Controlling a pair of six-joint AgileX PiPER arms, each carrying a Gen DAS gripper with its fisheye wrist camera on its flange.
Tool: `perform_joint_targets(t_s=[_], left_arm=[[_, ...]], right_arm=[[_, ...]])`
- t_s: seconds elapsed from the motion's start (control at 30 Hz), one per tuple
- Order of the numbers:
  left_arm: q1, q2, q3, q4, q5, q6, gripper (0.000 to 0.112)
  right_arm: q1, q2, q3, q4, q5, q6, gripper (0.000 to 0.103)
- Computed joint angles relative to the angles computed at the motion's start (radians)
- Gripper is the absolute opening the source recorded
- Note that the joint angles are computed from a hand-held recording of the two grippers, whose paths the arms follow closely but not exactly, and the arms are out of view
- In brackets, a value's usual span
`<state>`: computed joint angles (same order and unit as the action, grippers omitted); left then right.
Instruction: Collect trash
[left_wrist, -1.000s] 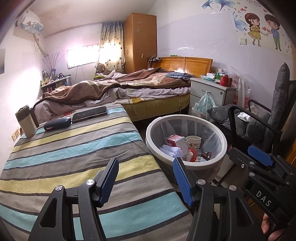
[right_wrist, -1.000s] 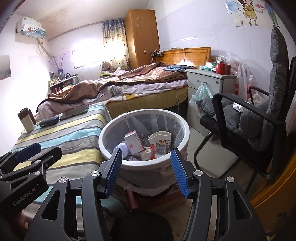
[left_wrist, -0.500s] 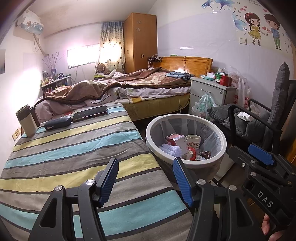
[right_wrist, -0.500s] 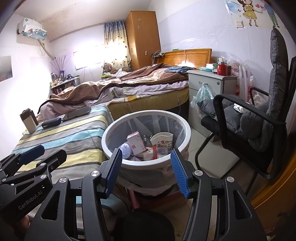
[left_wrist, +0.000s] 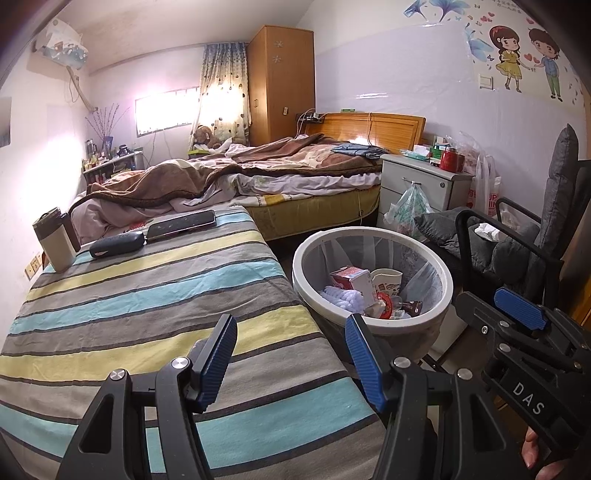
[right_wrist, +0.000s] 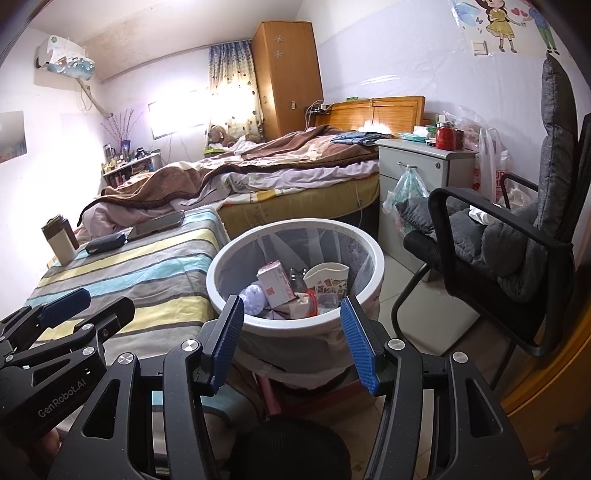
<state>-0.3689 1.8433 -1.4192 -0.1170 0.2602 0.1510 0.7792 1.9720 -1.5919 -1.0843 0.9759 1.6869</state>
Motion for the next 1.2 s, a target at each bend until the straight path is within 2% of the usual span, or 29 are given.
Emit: perform_joint_targets(t_s=[1.2], left_arm=[[0.006, -0.006, 0.004, -0.027, 0.003, 0.028, 0.061]], right_arm=[[0.001, 0.008, -0.011, 0.003, -0.006, -0.004, 0.056]])
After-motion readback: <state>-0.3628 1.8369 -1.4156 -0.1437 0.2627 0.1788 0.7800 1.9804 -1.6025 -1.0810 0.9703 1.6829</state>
